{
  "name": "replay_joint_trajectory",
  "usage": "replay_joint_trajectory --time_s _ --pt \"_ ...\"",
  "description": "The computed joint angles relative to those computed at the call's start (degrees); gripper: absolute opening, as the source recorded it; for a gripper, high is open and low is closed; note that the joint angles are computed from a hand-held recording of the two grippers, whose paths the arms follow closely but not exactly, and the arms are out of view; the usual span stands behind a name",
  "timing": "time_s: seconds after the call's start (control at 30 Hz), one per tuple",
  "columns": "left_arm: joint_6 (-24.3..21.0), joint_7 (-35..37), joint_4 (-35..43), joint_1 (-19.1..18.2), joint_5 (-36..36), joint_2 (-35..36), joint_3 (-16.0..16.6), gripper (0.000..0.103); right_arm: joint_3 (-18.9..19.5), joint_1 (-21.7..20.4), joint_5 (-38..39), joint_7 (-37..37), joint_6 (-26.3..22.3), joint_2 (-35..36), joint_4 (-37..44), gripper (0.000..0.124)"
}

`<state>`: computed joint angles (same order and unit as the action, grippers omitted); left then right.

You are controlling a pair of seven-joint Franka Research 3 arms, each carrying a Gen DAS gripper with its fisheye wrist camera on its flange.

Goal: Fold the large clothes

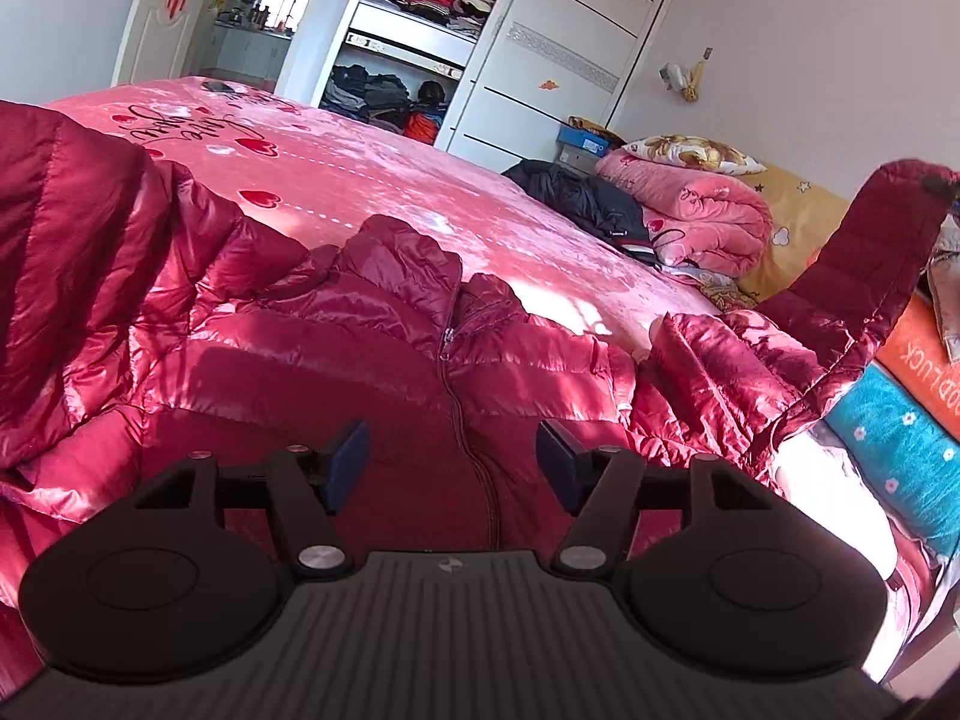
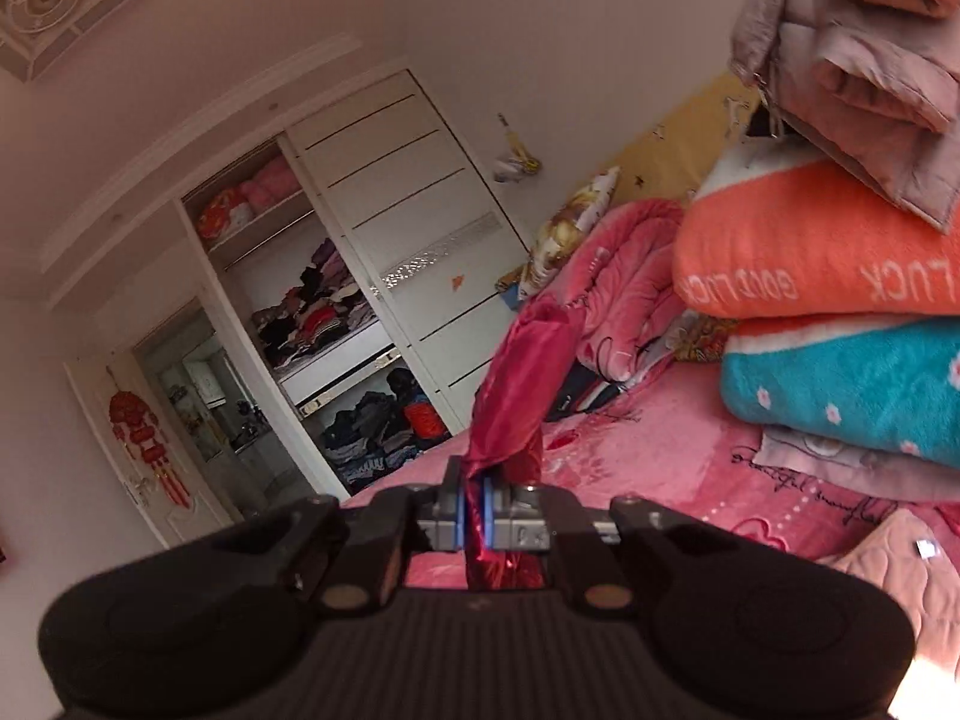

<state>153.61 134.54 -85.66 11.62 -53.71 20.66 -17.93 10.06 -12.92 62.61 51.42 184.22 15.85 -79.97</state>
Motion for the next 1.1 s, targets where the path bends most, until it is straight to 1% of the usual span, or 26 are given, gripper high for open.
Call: replay_joint_trajectory --time_s 0.03,0.1,0.17,0.23,0.27,0.33,0.4,0.47,0.57,0.6,0.7,0.8,0.87,1.0,1.1 --pt "0.2 -0.1 0.1 0.2 -0.5 0.0 0.0 0.076 2.0 -0.3 -0.1 -3.7 -0.5 0.3 1.5 0.002" --pt "1.1 -0.6 0.5 0.5 -1.2 0.0 0.1 0.077 4.1 0.6 -0.8 -9.5 -2.5 0.6 3.7 0.002" --pt "1.4 -1.1 0.7 0.9 -2.1 0.0 0.0 0.077 3.8 3.6 -3.2 -12.1 -5.9 1.3 5.3 0.002" --pt "1.8 -1.8 1.2 1.3 -2.8 0.1 0.1 0.078 4.1 5.8 -3.5 -14.9 -9.6 2.3 6.7 0.002" --pt "2.2 -2.1 1.4 1.4 -3.0 0.2 0.2 0.078 3.7 7.0 -3.9 -15.0 -11.4 2.9 7.4 0.002" --pt "3.2 -2.8 1.8 1.4 -3.1 0.3 0.2 0.079 3.1 9.3 -5.2 -14.3 -16.8 5.3 9.8 0.002" --pt "3.8 -3.9 2.0 1.5 -2.9 0.4 0.4 0.08 2.8 11.5 -6.7 -13.3 -20.9 7.9 12.0 0.002" --pt "3.9 -5.7 2.6 1.5 -2.1 0.9 0.5 0.081 2.4 13.4 -8.7 -12.4 -24.2 10.6 14.0 0.002" --pt "4.0 -9.5 3.4 1.4 0.1 1.6 0.9 0.081 0.8 17.0 -14.6 -7.2 -28.1 15.0 17.5 0.002" --pt "4.0 -10.7 3.7 1.5 0.7 1.8 0.9 0.081 0.8 17.5 -15.9 -6.0 -29.0 16.5 18.7 0.002" --pt "4.1 -15.8 4.8 1.1 3.8 2.6 1.4 0.081 1.3 18.2 -18.0 -3.7 -29.9 19.2 19.8 0.002" --pt "4.3 -21.6 5.9 0.6 8.0 3.5 2.1 0.081 0.9 18.7 -19.7 2.0 -31.7 21.9 21.4 0.002" --pt "4.8 -24.5 6.0 0.8 10.2 3.8 2.0 0.081 1.5 18.6 -20.1 3.7 -32.3 23.3 21.8 0.002" --pt "5.8 -28.5 6.0 1.4 13.3 4.0 1.4 0.081 2.3 18.5 -20.7 5.2 -32.5 24.3 20.4 0.002" --pt "6.8 -31.0 6.1 1.6 15.2 4.3 0.7 0.08 3.3 17.8 -20.2 4.8 -33.9 24.5 19.1 0.003"
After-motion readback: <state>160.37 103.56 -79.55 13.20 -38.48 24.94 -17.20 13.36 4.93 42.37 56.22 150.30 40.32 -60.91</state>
